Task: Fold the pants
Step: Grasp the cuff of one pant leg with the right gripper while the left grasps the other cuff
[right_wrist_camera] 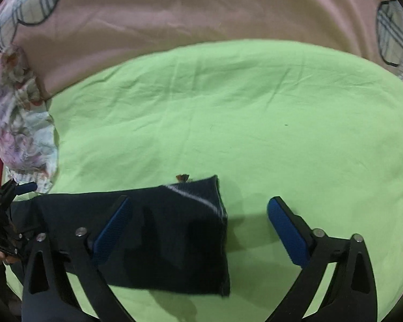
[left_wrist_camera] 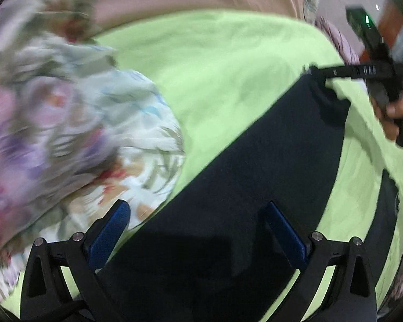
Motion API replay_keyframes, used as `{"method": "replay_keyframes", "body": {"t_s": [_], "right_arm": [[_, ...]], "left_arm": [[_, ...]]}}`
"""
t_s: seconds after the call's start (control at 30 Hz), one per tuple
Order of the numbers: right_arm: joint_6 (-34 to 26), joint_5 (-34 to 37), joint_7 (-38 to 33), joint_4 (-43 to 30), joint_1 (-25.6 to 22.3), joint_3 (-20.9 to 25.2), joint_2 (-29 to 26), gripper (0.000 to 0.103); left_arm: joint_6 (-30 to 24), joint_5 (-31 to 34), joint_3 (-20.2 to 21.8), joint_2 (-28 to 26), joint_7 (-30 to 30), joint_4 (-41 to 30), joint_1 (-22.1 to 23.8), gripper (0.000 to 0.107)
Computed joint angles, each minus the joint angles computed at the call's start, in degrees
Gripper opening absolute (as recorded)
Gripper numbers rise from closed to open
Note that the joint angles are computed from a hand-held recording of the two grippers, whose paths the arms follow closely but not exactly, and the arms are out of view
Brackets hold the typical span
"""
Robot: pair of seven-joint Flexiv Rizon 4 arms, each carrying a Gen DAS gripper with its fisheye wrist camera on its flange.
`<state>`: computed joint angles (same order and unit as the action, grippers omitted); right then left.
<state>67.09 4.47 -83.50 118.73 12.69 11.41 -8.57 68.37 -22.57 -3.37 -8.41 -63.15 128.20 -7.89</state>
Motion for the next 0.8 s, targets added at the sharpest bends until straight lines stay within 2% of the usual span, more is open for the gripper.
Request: {"method": "replay_keyframes", "body": {"t_s": [0.07,0.1,0.17,0.2,0.23,0.27,0.3,0.33,0.37,0.4,0.53,0.63,0.73,0.8], "right_arm": [[-0.48,-1.73,-0.21,-0.40,0.60,-0.16,-0.91,0.090],[-0.53,-4.44,0.85,0.01,1.35,-0.68,-1.14,0.083],[0.71,-9.00,2.96,1.42,2.32,-1.46,-0.97,0.057],[0.65,-8.67,2.52,1.46,2.12,-1.02,-0.79,0.035],[0.23,-7.81,2.08,1.34,1.85,-0.58,-0.49,0.027],[0.75,-8.12,2.42,1.80,1.88,-0.58,-0.03,0.024],[1.53,-8.11,2.27,2.36,1.77,-0.45,0.62,0.015],[1.91,-6.05,0.79,2.51,1.21,0.20,1.43,0.012],[1.89,-4.37,-0.03,2.68,0.98,0.65,2.26,0.012],[2.05,-2.39,-1.11,3.07,0.67,1.03,3.40,0.011],[1.46,5.14,-6.35,5.36,0.54,1.49,8.78,0.010],[1.05,10.18,-10.05,8.19,1.38,0.51,13.58,0.009],[-1.71,17.44,-15.29,11.55,2.10,-1.37,20.60,0.009],[-0.64,18.11,-15.02,13.73,4.13,-2.03,22.38,0.009]], "left_arm": [[-2.46,4.71,0.93,-1.46,-2.95,-2.25,-0.40,0.100],[-3.49,4.42,0.61,-2.14,-2.55,-3.00,-0.07,0.100],[-4.96,1.62,-0.40,-2.42,-0.28,-3.37,0.82,0.096],[-5.60,-0.47,-1.00,-2.12,1.60,-3.22,1.26,0.088],[-5.91,-2.12,-1.40,-1.96,3.19,-3.18,1.41,0.082],[-6.53,-4.09,-1.78,-1.24,5.25,-2.72,1.56,0.063],[-7.59,-5.97,-2.03,-0.22,7.06,-2.18,1.49,0.042],[-7.63,-6.16,-1.82,-0.01,7.25,-2.17,1.02,0.033],[-7.88,-6.37,-1.57,1.07,7.40,-1.51,0.51,0.019],[-7.70,-7.19,-1.43,2.29,7.86,-0.49,-0.04,0.016],[-7.72,-14.26,-0.78,8.52,11.47,4.79,-2.96,0.011],[-6.62,-16.22,0.05,13.07,11.34,8.47,-6.09,0.011],[-5.56,-17.49,0.44,17.23,9.75,11.95,-9.66,0.011],[-5.33,-17.34,0.56,19.94,8.06,13.87,-11.83,0.011]]}}
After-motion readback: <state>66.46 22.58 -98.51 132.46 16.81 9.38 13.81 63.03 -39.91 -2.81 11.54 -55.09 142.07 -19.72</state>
